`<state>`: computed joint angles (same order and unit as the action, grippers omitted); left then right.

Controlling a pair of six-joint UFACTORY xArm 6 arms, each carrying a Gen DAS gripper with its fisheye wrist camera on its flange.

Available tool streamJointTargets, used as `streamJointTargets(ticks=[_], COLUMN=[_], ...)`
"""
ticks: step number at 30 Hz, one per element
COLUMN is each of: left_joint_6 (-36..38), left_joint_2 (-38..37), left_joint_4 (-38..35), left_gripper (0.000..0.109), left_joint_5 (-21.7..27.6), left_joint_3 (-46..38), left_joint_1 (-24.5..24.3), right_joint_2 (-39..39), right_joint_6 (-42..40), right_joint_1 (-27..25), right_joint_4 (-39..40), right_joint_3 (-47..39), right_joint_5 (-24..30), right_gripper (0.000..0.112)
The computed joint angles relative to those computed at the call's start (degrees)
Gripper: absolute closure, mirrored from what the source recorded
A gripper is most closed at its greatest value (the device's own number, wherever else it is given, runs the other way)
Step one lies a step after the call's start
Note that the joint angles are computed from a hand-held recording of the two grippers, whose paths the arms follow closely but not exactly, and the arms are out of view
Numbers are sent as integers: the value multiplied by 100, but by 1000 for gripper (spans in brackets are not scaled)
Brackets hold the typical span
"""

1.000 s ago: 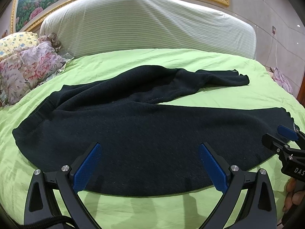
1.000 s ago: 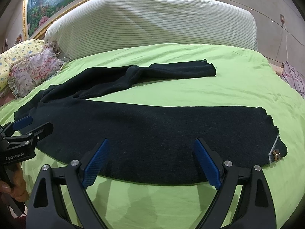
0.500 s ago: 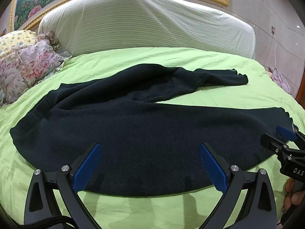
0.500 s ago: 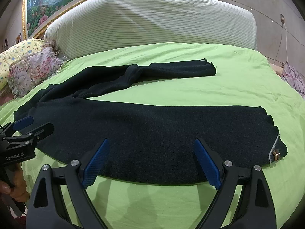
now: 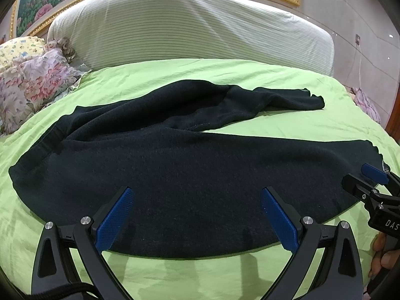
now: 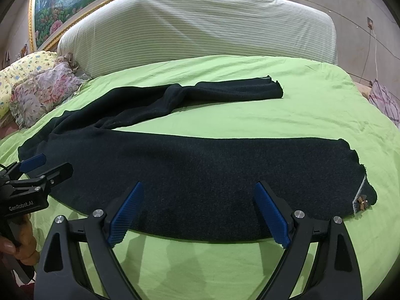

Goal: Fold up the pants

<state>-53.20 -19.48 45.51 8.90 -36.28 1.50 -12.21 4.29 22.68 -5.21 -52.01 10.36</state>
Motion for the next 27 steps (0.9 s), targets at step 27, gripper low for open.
streamJointTargets(ticks=[27], left_joint_6=[5194], left_joint_2=[2307], left_joint_4=[-4867], left_gripper=[7], left_joint_5=[780], left_joint_3=[-3129], left_joint_1=[45], right_joint_2=[2543], right_joint_6=[-1657], right_joint_1=[-590], right_joint_4=[1733], right_joint_3=[-4432], right_joint_5=[2301], right_gripper=[22])
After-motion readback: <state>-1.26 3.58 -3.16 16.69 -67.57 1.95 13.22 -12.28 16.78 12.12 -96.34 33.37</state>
